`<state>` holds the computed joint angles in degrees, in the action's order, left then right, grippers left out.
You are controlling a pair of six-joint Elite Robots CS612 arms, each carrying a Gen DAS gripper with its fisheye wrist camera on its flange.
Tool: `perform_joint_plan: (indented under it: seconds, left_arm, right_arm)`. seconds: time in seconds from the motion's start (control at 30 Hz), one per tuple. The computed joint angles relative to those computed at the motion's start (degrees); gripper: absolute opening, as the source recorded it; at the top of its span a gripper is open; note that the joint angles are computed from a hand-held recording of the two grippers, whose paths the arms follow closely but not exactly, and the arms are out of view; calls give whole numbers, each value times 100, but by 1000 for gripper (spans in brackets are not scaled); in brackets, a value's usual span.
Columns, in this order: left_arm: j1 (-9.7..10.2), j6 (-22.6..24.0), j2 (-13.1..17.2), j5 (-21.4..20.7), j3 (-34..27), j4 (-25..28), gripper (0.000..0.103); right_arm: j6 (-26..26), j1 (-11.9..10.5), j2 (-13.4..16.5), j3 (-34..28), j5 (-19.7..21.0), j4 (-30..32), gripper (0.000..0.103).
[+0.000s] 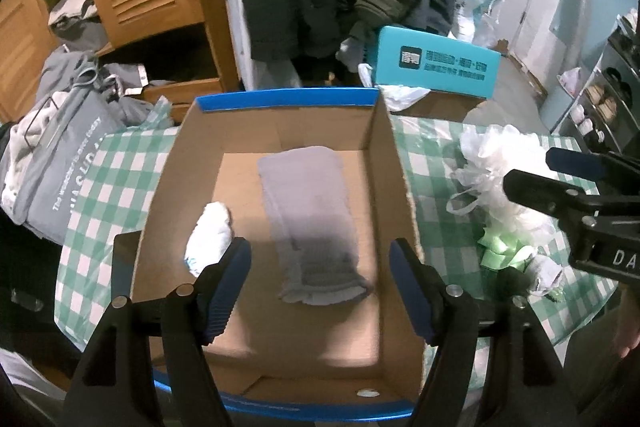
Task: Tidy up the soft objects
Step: 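Move both tools back toward the remaining pile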
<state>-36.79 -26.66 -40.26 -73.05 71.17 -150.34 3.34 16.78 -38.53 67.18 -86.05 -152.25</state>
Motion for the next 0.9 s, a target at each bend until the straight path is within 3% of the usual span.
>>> perform_joint_plan:
  seconds: [0.53, 0.9]
  left_arm:
    - [-224, 535, 292, -171, -592, 345, 76]
    - [-253, 524, 580, -308, -1154, 780, 76]
  right_arm:
    - [351, -311, -293, 642, -364, -250, 77]
    - [358, -488, -263, 640, -474, -63, 77]
